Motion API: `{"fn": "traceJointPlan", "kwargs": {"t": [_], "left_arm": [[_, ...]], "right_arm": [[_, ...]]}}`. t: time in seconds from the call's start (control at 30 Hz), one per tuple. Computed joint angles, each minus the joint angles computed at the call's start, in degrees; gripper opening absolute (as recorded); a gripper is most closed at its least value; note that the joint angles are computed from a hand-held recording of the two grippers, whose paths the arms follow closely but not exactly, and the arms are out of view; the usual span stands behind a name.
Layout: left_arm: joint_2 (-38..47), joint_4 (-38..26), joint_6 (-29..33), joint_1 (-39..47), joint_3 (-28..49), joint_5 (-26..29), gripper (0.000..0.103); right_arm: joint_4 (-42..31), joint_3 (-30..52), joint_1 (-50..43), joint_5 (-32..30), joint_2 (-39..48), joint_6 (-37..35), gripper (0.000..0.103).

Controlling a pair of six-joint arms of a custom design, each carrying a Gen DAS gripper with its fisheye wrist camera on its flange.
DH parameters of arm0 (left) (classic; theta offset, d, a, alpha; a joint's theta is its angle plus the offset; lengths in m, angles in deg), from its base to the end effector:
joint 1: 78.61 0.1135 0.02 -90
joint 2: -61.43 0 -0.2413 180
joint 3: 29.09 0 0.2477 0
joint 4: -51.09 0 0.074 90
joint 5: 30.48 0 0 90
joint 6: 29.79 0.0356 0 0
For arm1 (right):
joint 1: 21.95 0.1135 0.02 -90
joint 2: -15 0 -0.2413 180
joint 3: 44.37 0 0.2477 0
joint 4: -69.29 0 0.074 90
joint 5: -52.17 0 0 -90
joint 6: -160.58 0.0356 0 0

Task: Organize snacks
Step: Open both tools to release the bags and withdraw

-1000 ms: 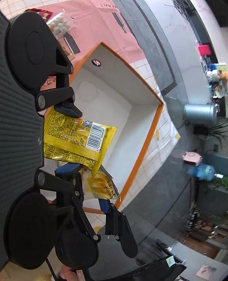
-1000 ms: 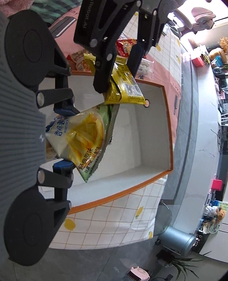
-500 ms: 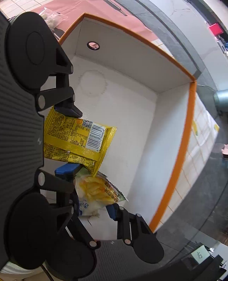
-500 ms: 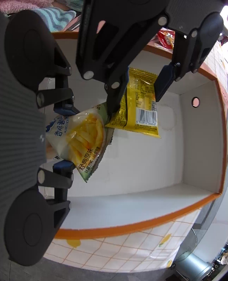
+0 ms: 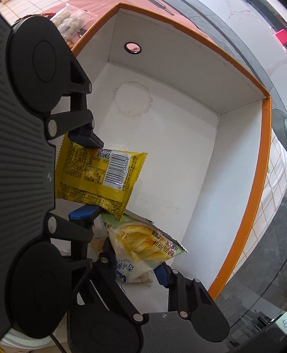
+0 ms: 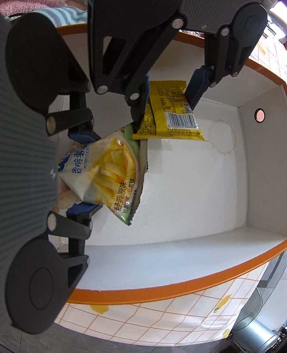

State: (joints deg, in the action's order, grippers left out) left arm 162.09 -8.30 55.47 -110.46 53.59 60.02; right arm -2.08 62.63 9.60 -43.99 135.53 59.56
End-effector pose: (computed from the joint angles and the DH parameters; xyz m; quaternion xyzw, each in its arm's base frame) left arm 0.2752 -0.1713 0.1672 0.2334 0.9661 -0.0386 0.1031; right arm 0.3330 0.2090 0.1544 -0.3644 0.9287 0.0607 0.0342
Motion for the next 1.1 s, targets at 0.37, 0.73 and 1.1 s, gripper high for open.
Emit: {"fn": "traceJointPlan", "kwargs": {"t": [0.37,0.73,1.1], "left_arm": [[-13.58,6.55,-2.12,1.51,-10.21,2.28,0.076],[-43.98,1.39,-8.63,2.67,-21.75,-1.64,0.077],[-70.39,-18.25,2.34,31.24,-24.42,9.08,0.077]], "right_arm": [[-1.12,0.93,3.77,3.92,0.26,5.54,0.078],[4.94,-7.74,11.83,11.3,-13.15,21.44,0.085],[20.82,-18.7,29.96,21.75,-26.04,43.96,0.085]]}}
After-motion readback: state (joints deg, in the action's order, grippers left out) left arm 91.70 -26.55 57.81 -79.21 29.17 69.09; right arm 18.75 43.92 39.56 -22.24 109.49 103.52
